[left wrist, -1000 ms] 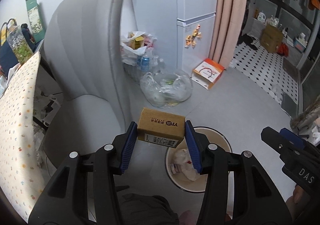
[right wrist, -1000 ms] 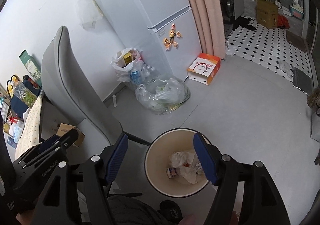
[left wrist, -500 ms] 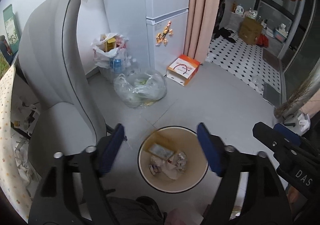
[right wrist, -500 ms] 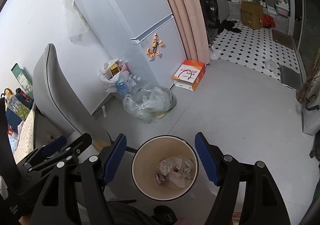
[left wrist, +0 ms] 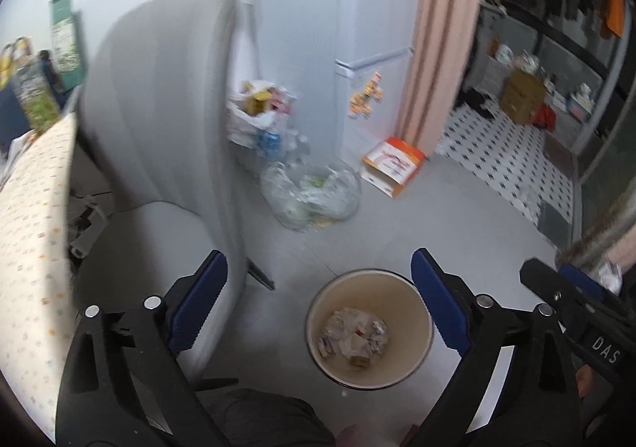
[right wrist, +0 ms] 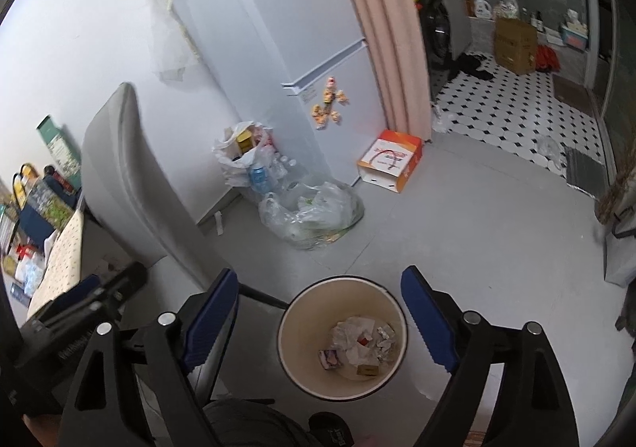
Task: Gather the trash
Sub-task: 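Open the left gripper over the bin to drop the brown box, then move both open grippers back over the table of trash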
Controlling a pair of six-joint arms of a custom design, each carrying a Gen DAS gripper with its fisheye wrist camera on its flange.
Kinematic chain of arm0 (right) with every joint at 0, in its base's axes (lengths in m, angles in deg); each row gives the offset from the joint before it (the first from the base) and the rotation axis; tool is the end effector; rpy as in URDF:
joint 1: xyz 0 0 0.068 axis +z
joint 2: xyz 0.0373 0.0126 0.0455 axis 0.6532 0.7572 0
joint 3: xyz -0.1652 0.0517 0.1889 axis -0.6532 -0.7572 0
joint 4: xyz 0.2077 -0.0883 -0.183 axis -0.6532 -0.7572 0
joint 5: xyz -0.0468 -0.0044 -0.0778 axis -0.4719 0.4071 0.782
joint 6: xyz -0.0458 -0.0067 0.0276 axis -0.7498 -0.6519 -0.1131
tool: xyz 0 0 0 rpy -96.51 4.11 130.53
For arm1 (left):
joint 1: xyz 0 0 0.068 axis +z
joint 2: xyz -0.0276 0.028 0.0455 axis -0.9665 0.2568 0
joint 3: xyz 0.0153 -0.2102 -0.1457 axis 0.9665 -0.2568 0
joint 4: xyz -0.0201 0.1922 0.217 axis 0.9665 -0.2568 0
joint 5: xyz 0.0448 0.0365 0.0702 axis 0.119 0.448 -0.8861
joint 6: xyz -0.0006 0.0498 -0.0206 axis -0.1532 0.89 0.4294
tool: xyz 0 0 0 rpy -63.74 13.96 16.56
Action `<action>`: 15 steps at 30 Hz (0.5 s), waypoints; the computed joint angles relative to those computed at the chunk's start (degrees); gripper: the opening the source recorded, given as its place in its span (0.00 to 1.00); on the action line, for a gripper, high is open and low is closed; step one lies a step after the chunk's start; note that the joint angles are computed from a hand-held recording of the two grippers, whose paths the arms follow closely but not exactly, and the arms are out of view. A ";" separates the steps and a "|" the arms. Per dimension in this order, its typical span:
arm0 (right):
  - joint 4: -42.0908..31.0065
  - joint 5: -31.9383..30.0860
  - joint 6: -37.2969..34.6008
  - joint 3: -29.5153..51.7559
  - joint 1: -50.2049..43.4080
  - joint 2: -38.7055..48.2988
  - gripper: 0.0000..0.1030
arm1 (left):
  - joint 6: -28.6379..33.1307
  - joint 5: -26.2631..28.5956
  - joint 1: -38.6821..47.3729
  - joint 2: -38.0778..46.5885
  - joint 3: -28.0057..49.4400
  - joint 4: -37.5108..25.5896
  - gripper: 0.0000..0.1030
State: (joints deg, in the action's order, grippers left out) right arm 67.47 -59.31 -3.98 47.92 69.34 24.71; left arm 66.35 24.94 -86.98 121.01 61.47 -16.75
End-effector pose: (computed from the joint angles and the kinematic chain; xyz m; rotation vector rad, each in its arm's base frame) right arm 0.2626 0.1290 0.1849 0.6362 2.3105 0.2261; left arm 0.3409 -0.0734 0.2314 0.3354 2.3997 -0.1300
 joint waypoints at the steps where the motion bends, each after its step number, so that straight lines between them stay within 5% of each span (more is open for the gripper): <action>1: -0.15 0.36 -0.12 1.16 1.13 0.73 0.82 | 0.06 0.22 1.61 -1.47 -0.56 -0.08 0.93; 15: -4.42 5.47 -2.46 21.62 15.10 13.77 0.92 | 3.20 8.43 23.92 -14.05 -3.51 -4.06 0.94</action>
